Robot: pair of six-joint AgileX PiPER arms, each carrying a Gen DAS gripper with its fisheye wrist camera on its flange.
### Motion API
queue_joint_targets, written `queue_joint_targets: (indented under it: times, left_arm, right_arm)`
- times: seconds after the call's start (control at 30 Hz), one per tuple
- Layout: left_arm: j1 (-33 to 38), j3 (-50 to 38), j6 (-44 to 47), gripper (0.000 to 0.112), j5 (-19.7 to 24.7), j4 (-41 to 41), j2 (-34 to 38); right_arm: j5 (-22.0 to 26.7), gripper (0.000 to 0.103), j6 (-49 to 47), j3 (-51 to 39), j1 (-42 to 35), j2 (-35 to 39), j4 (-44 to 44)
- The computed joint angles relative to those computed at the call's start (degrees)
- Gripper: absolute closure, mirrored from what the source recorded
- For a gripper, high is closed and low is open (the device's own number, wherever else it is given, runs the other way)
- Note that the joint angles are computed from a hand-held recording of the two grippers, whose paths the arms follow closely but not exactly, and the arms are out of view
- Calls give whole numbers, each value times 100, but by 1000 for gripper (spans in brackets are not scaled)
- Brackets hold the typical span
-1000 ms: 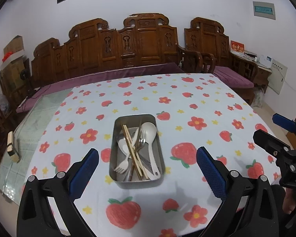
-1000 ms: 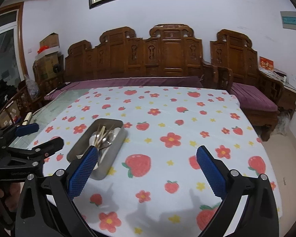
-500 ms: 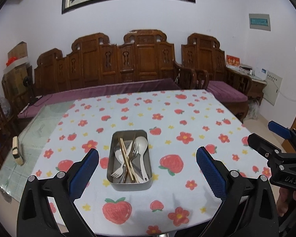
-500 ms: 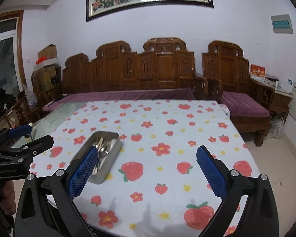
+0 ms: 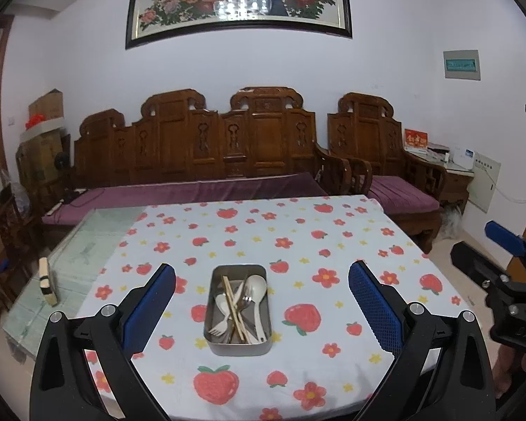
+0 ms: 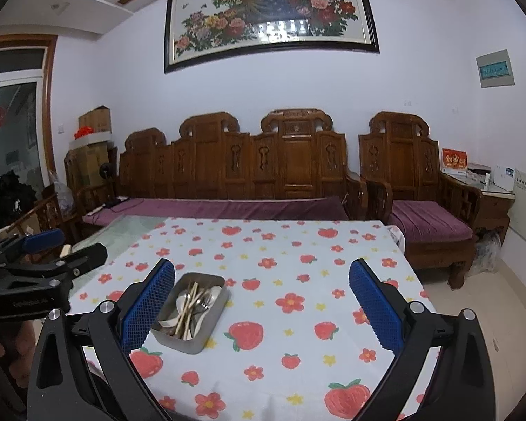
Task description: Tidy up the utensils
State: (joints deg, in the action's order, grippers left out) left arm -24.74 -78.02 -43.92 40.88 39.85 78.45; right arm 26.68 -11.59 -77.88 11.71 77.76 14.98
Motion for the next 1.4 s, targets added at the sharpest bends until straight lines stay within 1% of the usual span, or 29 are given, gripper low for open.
queue_joint_targets:
  times: [0.53,0.7,1.4]
  left_arm:
    - [3,79,-59,17,-41,4,-157]
    - [-31,47,-53,17,16,5,-150]
    - [-40,45,-73,17,5,19,-144]
  right_arm:
    - [25,3,57,-30,35,-17,-57]
    - [-22,3,97,0,32,-19,-85]
    - [-12,3,38,7,8,-25,-22]
